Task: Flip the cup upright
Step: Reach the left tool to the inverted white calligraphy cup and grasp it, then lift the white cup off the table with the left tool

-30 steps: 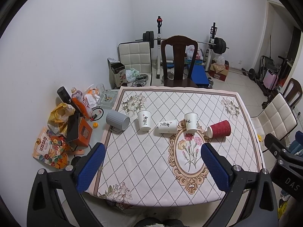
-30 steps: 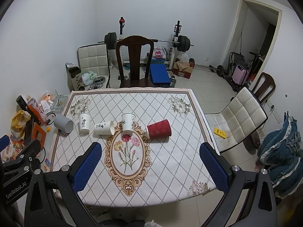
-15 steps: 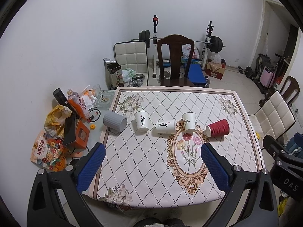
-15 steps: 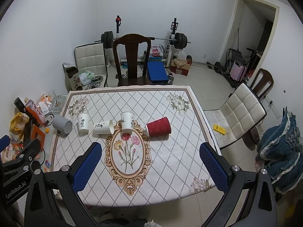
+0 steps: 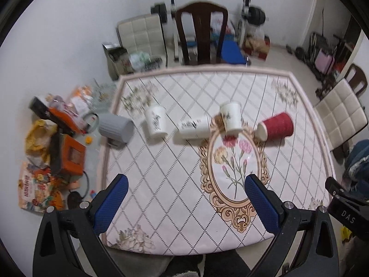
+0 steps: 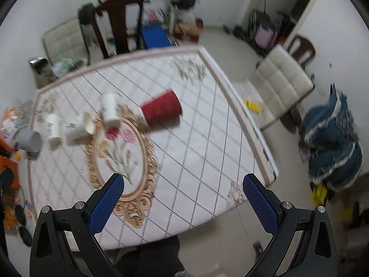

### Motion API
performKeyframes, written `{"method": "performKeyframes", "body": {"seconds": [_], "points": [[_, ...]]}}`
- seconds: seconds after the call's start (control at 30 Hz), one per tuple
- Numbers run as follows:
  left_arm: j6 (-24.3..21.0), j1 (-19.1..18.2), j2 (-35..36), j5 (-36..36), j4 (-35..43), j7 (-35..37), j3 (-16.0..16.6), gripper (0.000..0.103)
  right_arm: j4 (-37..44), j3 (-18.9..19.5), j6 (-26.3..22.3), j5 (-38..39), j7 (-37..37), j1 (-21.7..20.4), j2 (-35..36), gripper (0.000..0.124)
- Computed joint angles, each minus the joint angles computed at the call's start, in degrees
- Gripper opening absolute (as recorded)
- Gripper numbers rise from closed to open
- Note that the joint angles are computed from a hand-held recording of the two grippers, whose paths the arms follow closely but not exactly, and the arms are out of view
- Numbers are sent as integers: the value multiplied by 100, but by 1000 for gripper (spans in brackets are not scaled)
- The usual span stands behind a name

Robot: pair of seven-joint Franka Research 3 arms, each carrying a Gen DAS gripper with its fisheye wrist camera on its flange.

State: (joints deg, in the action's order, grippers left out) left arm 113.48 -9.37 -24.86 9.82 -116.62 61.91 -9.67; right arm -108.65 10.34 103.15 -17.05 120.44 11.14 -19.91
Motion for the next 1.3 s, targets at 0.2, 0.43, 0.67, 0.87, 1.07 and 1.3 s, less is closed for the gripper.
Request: {"method": "performKeyframes", "body": {"seconds": [0.2, 0.43, 0.67, 0.87, 1.07, 1.3], "points": [[-24, 22, 1218, 71, 584, -101, -108, 103, -270, -356, 353, 99, -269, -146, 699, 103], [-302, 6, 2859, -155, 1866, -76, -116, 102, 170, -729, 457, 266, -654, -175, 1816, 103], [-361, -30, 4066, -335, 2992, 79, -154, 100, 814, -1043, 331, 340, -908, -146, 2748, 103], [-673, -111, 5069, -295, 4102, 232, -131, 92, 1215, -1221, 224, 424, -1048, -131, 3242, 103], [-1051, -155, 5824, -340, 4932, 339, -110, 81, 1355, -1341, 154, 471, -1175, -168, 3489, 103], [-933, -150, 6013, -345, 4979, 383, -75, 58, 1433, -1420, 136, 502, -1274, -223, 3628, 103]]}}
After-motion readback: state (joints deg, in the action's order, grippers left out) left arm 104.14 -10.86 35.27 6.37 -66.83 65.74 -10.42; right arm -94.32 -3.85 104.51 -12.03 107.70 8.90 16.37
